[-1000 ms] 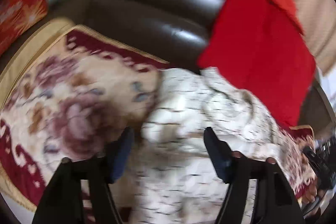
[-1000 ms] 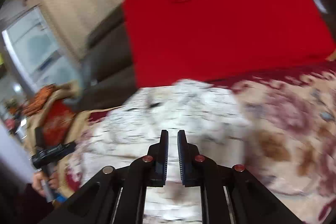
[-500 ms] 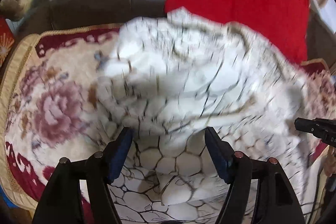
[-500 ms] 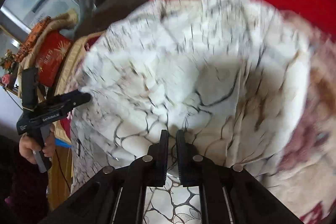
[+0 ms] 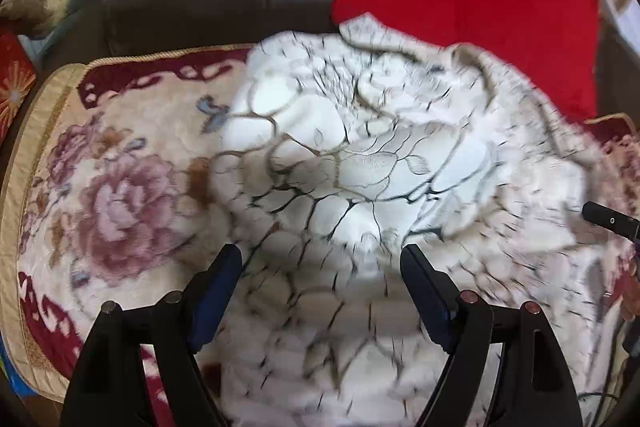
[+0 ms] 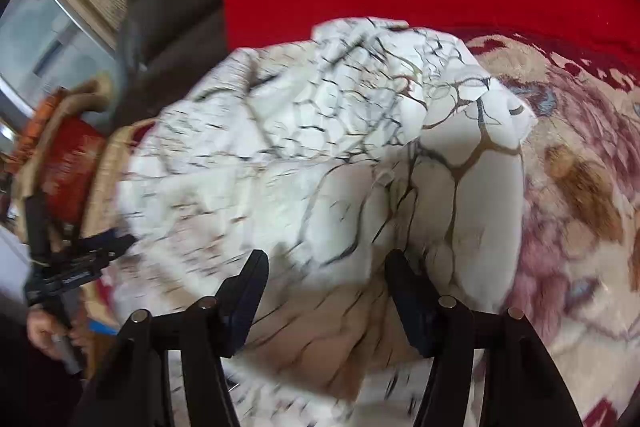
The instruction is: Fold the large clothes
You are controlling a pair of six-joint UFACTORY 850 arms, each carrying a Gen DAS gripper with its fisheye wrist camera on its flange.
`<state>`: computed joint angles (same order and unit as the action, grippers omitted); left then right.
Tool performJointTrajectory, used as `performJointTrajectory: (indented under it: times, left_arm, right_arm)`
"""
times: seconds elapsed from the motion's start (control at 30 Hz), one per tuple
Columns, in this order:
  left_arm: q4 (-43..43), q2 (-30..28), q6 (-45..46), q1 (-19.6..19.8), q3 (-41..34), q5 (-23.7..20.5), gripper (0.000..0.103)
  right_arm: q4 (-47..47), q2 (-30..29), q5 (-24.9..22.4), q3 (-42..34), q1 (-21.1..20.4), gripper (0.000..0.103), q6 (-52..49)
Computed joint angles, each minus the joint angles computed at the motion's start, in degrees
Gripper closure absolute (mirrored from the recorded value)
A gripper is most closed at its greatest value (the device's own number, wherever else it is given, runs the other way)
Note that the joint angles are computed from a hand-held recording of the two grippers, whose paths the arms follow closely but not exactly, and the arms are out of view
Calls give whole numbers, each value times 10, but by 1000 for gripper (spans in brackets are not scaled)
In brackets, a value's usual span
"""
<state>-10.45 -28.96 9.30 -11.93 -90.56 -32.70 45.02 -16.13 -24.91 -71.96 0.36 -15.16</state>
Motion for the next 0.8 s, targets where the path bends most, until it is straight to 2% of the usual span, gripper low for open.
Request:
performJointTrajectory:
  times: [0.13, 0.27, 0.33, 0.43, 0.5, 0.6, 0.73, 0.8]
  left_arm:
    - [-66, 75, 72, 43, 80, 11, 21]
    - [-117, 166, 140, 98, 191, 4, 20]
    - [-158, 200, 180, 125, 236, -8, 16]
    - [-245, 237, 244, 177, 307, -59, 16]
    - [-291, 243, 281, 199, 345, -85, 16]
    - [-366, 248, 341, 224, 397, -100, 16]
    - [-459, 215, 412, 240, 419, -129, 16]
    - [-497, 184, 437, 245, 417, -164, 16]
  right_arm:
    - [84, 81, 15, 70, -15, 38, -96]
    - [147, 175, -1, 153, -40, 36, -163]
    - [172, 230, -17, 201, -55, 34, -191]
    - [161, 303, -39, 262, -74, 30, -178]
    - [178, 334, -61, 297, -87, 29, -185]
    - [163, 367, -91, 345, -102, 28, -158]
    - [155, 383, -115, 386, -111, 28, -136]
    - [167, 390, -124, 402, -115, 28, -143]
